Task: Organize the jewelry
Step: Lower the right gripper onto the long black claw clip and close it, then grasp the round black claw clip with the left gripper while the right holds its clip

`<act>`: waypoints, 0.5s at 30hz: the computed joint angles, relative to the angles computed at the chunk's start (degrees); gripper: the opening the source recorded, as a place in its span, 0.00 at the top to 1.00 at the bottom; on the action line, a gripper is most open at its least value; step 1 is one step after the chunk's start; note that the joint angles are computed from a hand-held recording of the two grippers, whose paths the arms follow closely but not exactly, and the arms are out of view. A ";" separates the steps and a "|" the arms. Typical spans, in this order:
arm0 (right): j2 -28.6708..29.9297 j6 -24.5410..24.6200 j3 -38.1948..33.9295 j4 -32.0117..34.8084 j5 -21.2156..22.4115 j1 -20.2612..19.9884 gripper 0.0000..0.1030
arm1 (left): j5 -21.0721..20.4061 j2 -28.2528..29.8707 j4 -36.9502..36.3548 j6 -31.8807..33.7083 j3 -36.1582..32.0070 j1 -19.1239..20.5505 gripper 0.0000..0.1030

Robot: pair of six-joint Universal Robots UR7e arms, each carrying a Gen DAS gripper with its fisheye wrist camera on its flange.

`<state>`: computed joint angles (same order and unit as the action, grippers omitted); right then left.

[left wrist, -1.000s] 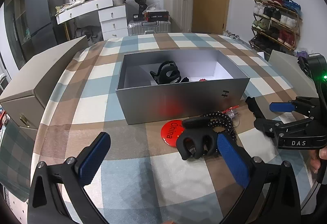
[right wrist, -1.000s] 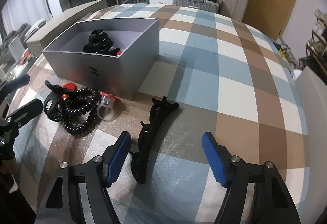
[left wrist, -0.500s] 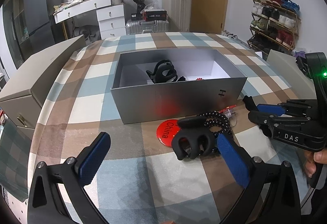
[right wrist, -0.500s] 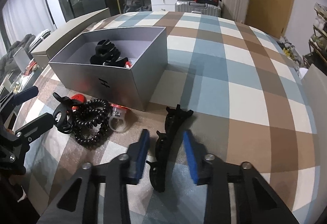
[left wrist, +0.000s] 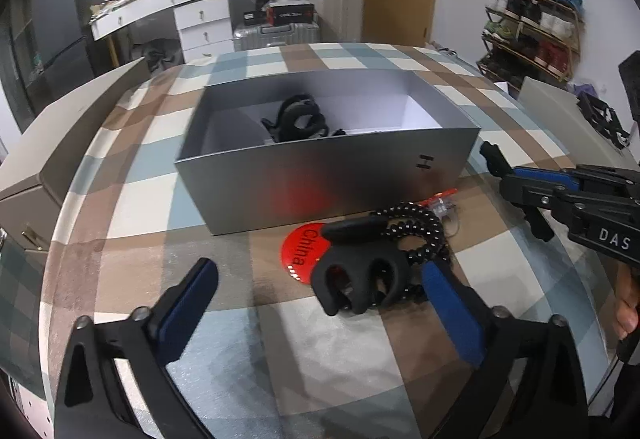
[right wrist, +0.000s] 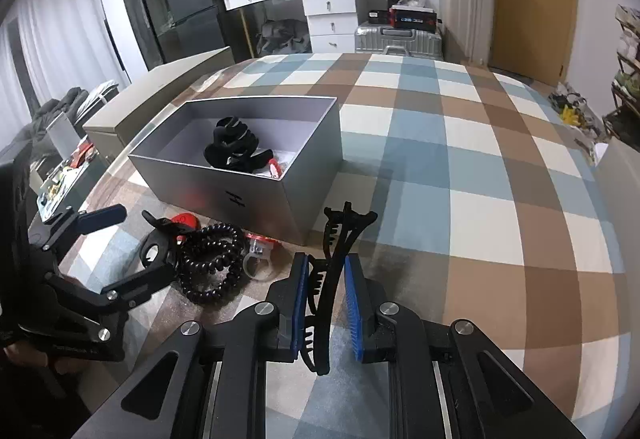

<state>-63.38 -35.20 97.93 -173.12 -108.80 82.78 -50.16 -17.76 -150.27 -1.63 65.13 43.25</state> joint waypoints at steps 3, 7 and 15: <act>0.01 0.11 -0.02 0.04 0.14 0.00 0.83 | -1.41 -0.11 2.37 -0.83 -0.42 0.29 0.28; -0.25 -0.07 0.27 -0.18 0.43 -0.03 0.83 | -5.56 -1.20 0.84 0.16 1.13 0.55 0.60; -0.67 -0.19 0.71 -0.93 1.56 -0.08 0.83 | -5.42 -2.32 -5.25 3.55 3.77 -0.24 0.60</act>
<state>-64.06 -35.39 98.64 -174.05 -107.24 82.70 -55.59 -20.08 -155.52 1.92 68.90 43.02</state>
